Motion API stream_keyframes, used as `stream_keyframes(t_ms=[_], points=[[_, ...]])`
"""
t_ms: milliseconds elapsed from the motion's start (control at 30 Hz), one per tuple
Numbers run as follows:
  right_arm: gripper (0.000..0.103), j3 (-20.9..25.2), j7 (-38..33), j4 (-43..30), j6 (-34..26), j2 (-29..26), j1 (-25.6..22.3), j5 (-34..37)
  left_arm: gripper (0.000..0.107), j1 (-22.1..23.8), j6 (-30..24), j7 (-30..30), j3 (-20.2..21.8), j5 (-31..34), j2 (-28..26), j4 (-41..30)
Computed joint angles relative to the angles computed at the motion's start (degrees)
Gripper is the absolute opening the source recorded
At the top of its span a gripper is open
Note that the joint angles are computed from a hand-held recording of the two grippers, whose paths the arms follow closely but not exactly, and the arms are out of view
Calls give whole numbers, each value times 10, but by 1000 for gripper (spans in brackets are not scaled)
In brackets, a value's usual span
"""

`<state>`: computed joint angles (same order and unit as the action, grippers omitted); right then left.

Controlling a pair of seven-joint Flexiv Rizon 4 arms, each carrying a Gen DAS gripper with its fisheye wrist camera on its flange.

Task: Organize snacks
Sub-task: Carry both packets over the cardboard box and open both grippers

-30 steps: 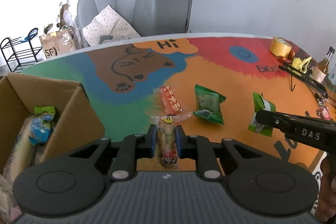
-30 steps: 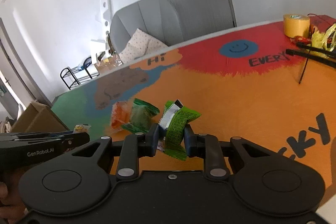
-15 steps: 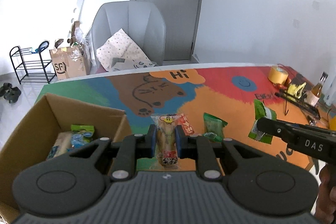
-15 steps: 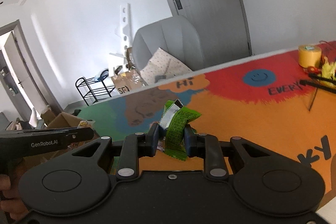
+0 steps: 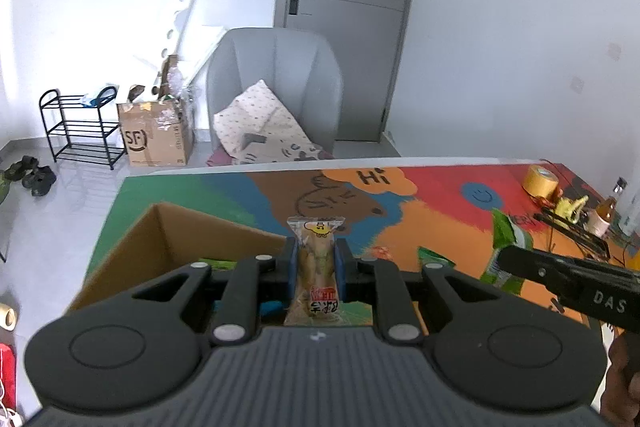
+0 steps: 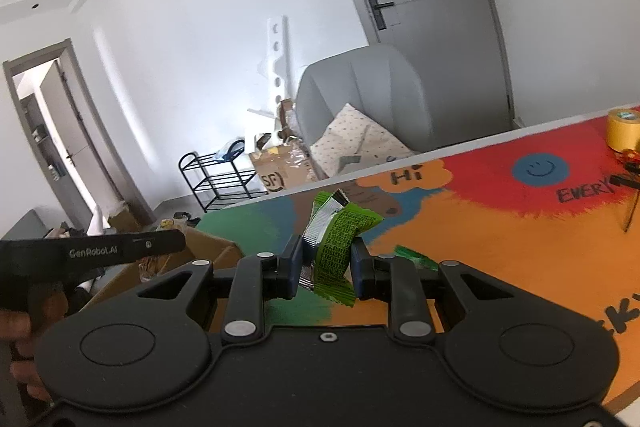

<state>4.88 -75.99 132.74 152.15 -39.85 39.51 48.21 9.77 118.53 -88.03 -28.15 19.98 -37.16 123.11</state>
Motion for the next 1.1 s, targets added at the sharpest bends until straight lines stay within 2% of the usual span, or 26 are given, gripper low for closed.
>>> stream_keyframes(t_ms=[333, 667, 800, 900, 1100], points=[[23, -11, -56, -44, -41, 15, 23, 6, 17, 44, 2, -20, 0, 5, 8, -1], [23, -27, -110, -101, -106, 19, 38, 5, 18, 95, -12, -24, -15, 11, -2, -5], [23, -39, -133, -126, -134, 19, 52, 9, 18, 122, -29, -24, -32, 8, -12, -7], [23, -52, -153, -144, -156, 19, 63, 18, 24, 152, -43, -19, -59, 10, -20, -3], [23, -70, -181, -173, -191, 17, 81, 32, 25, 184, -40, 3, -84, 13, -30, 4]])
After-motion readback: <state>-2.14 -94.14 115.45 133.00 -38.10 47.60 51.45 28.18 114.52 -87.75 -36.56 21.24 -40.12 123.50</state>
